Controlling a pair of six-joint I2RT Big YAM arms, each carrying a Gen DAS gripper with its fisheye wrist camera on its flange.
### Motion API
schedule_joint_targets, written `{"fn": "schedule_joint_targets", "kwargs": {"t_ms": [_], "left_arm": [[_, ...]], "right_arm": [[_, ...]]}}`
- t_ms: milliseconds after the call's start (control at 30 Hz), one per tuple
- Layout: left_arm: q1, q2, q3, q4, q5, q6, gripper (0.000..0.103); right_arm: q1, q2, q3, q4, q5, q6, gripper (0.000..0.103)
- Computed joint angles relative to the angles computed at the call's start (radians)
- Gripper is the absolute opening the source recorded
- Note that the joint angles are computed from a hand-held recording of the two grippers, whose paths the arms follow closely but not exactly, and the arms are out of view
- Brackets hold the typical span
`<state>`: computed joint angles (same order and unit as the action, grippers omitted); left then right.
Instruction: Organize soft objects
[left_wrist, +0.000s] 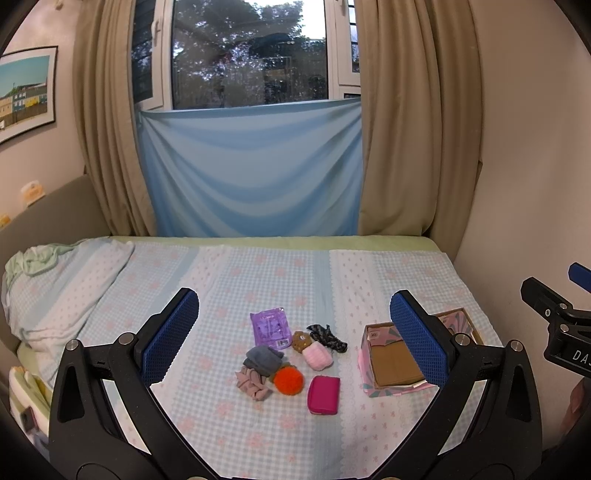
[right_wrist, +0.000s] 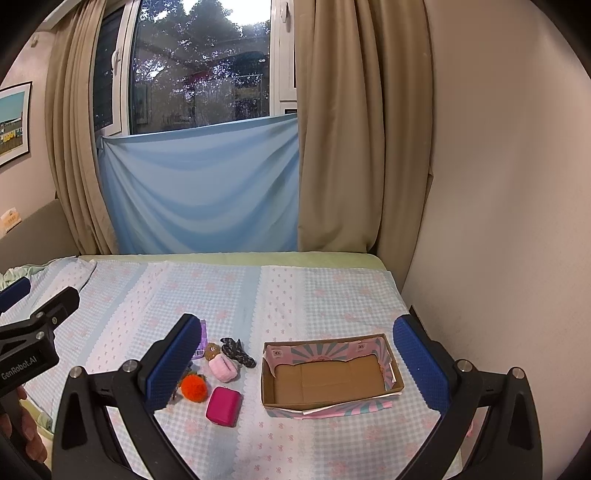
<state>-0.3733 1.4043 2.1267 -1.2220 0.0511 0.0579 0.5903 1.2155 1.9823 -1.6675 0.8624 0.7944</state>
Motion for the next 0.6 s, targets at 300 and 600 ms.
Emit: {"fn": "schedule_joint_targets", "kwargs": {"t_ms": [300, 600], "left_arm": [[0.000, 0.001, 0.003, -0.002, 0.000, 0.000, 0.103], [0.002, 0.002, 0.004, -0.003, 0.001, 0.001, 0.103]], "right_arm": [[0.002, 0.003, 0.004, -0.005, 0.003, 0.003, 0.103], [-0.003, -0.017, -0.018, 0.017, -0.002, 0.005, 0.103]]}}
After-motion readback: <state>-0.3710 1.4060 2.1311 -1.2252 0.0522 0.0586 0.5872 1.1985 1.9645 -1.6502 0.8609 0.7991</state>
